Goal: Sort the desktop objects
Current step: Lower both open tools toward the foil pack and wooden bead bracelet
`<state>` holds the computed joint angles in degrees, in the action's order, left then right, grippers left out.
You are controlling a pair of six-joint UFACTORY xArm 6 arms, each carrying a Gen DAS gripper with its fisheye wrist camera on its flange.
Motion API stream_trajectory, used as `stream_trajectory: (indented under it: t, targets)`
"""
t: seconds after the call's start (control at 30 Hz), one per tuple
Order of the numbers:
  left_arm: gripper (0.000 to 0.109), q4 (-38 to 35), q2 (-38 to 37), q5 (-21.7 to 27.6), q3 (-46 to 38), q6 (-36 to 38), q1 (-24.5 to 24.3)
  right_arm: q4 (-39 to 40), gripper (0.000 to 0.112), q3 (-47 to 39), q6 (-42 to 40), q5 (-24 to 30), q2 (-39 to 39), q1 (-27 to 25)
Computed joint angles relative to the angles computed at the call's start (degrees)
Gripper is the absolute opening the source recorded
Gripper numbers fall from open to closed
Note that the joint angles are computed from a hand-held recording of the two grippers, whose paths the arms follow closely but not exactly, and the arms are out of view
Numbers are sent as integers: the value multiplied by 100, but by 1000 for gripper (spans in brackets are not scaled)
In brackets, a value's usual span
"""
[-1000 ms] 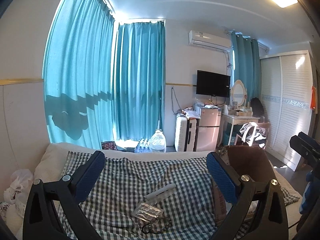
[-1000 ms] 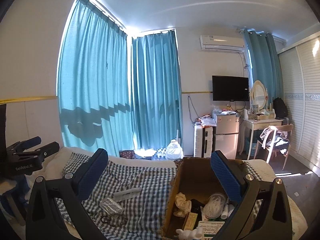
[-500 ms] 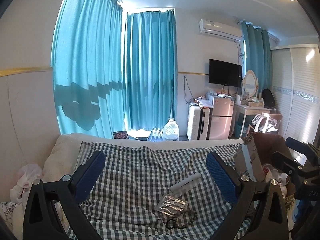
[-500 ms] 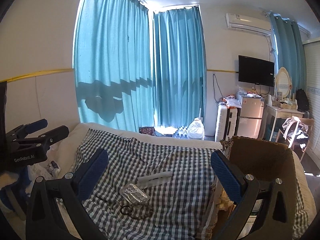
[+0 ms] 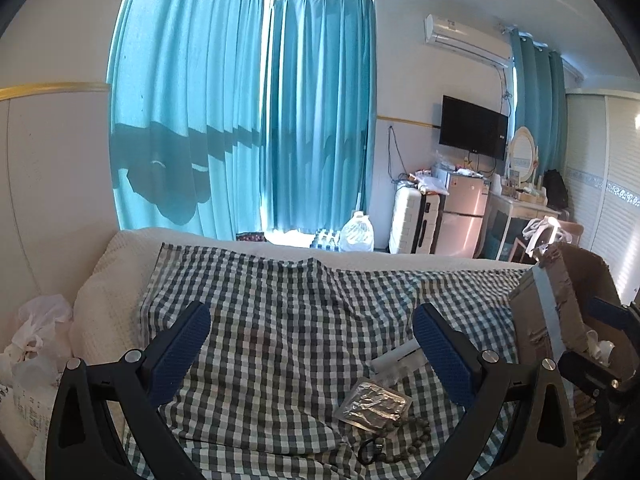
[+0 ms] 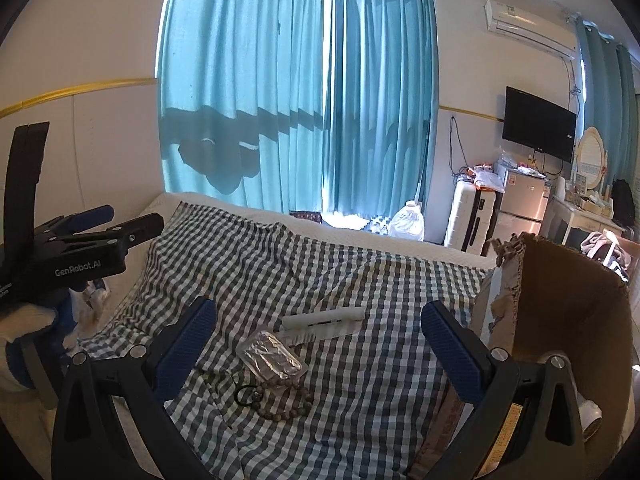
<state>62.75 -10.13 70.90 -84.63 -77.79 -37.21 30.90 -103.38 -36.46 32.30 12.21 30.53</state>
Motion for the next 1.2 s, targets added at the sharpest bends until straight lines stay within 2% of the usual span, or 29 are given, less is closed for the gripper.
stream_trajectory:
  t: [0.23,0.5,0.53,0.63,0.73,0.83,0.97,1.07,1.2]
  targets:
    - [103,-638,272,-823,207,343,712,-551,103,-554,446,438,677,46]
    - [103,-2079,1066,-1597,-29,1274,1437,-1172,99,-1133,689,958,1445,164]
    - [103,-2248,1164,-1637,-43,1398,1491,-1241,99,-1235,768,1022,1570,168]
    - [103,-2649,1572,-1263,-344,1682,1518,-1579,99,-1579,1081,1140,1940,211]
    - [103,-3006,1648,-1594,-245,1815,1650,-1729,99,-2131,1305,1577,2387,211]
    - [103,-3486,1856,-1589,-266,2079,1760,-1950,93,-2700,1429,2110,2835,219]
    - [103,-3940,2137,-1657,-381,2464,1824,-2184,91,-3129,1581,2616,3206,236]
    - [103,-4039,2270,-1701,-465,2572,1825,-2258,91,-3091,1569,2583,3237,256]
    - [103,-4329,2388,-1735,-477,2786,1823,-2740,92,-3188,1538,2733,3394,390]
